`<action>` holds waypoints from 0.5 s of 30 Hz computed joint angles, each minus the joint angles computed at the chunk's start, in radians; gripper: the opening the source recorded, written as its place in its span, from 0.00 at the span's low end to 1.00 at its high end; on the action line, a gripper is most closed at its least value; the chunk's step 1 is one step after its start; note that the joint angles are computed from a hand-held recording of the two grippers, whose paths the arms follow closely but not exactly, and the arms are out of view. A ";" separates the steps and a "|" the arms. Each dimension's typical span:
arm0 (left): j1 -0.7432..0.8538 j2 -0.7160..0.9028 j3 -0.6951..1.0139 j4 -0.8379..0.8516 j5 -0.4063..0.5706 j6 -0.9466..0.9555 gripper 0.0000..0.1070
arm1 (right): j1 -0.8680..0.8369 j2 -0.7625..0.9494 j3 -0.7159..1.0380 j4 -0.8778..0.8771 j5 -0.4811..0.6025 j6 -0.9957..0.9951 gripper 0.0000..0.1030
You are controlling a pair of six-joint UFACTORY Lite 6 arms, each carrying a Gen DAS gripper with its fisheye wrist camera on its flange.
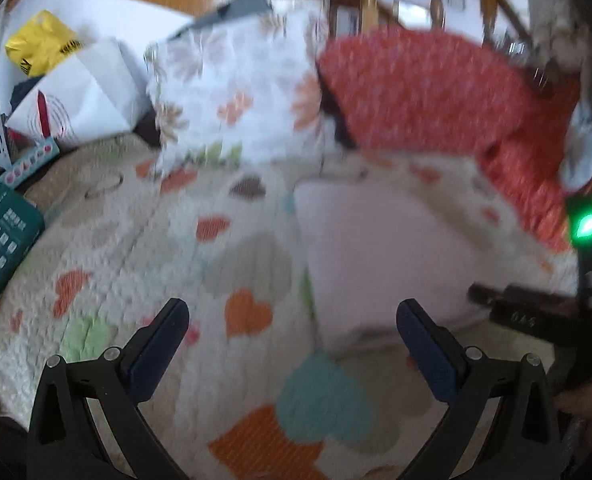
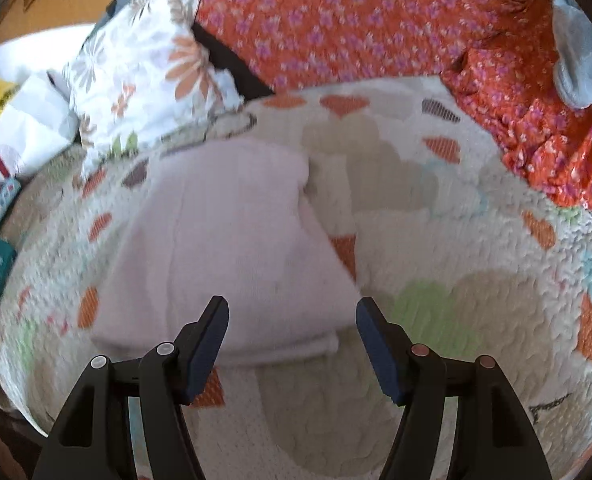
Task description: Fold small clothes
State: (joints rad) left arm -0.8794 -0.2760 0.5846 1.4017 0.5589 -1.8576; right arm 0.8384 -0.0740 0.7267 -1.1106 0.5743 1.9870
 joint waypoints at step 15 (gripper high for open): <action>0.087 0.005 -0.048 -0.147 0.003 0.079 0.96 | 0.087 0.047 0.062 -0.058 0.055 0.050 0.70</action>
State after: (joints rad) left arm -0.7922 -0.2715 0.5361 1.2550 0.5619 -1.7791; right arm 0.9250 -0.0271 0.7891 -1.1688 0.6298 2.0373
